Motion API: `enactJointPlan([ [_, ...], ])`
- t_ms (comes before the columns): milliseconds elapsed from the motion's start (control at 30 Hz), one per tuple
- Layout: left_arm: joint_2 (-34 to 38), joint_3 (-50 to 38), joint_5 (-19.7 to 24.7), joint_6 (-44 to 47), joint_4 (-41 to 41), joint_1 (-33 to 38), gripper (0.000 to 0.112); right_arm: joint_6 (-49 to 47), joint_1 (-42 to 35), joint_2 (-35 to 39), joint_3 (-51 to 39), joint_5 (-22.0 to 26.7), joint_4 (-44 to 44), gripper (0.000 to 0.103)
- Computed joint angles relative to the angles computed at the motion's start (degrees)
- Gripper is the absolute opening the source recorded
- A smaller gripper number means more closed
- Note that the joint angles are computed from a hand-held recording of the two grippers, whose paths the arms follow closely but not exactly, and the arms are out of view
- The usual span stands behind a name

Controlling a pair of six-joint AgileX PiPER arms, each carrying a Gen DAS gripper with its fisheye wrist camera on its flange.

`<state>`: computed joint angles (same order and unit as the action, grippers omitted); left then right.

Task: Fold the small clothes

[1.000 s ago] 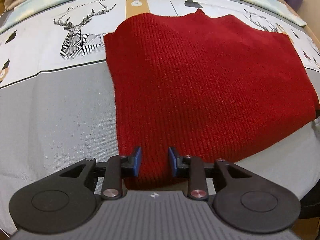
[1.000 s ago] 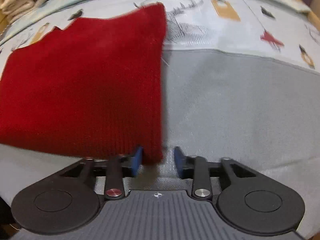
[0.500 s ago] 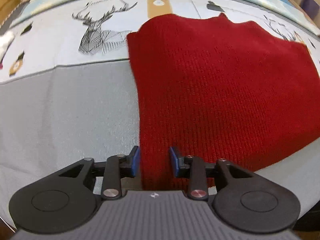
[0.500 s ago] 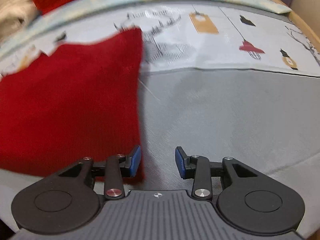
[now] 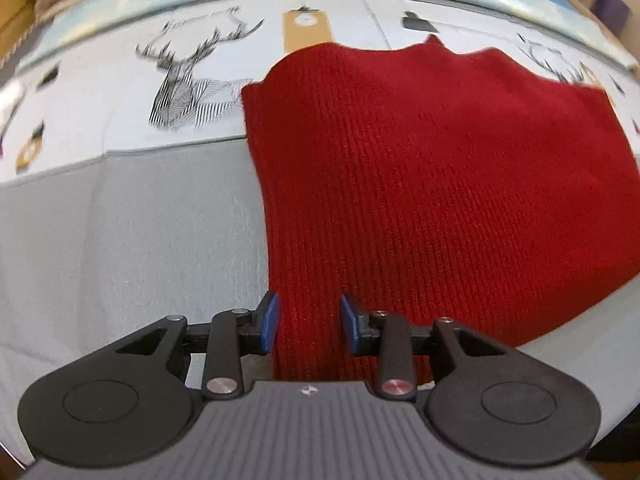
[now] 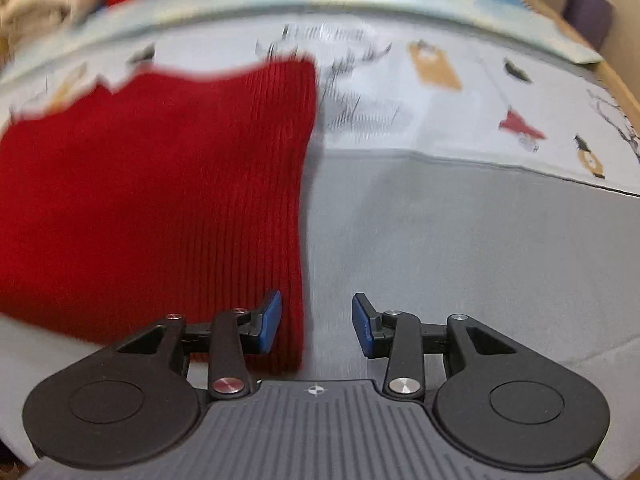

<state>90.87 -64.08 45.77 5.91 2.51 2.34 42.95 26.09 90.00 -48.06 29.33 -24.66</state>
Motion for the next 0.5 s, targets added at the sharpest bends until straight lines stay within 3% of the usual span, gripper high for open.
enactJointPlan([
  [200,-2.5,0.9,-3.7,8.0,-10.1,3.3,0.038,3.5,-1.1,-2.4,2.2,-4.3,-1.3,0.042],
  [300,-2.7,1.3,-2.5,12.4,-13.6,2.9,0.045,-0.8,-0.8,-1.4,1.1,-2.0,2.6,0.043],
  [400,-1.2,1.6,1.5,11.6,-8.4,-0.6,0.061,-0.8,-0.1,0.3,0.0,0.5,1.9,0.05],
  [500,-2.5,3.7,-0.4,9.5,-1.6,-4.5,0.062,0.5,-0.4,-0.8,0.5,-0.3,2.0,0.05],
])
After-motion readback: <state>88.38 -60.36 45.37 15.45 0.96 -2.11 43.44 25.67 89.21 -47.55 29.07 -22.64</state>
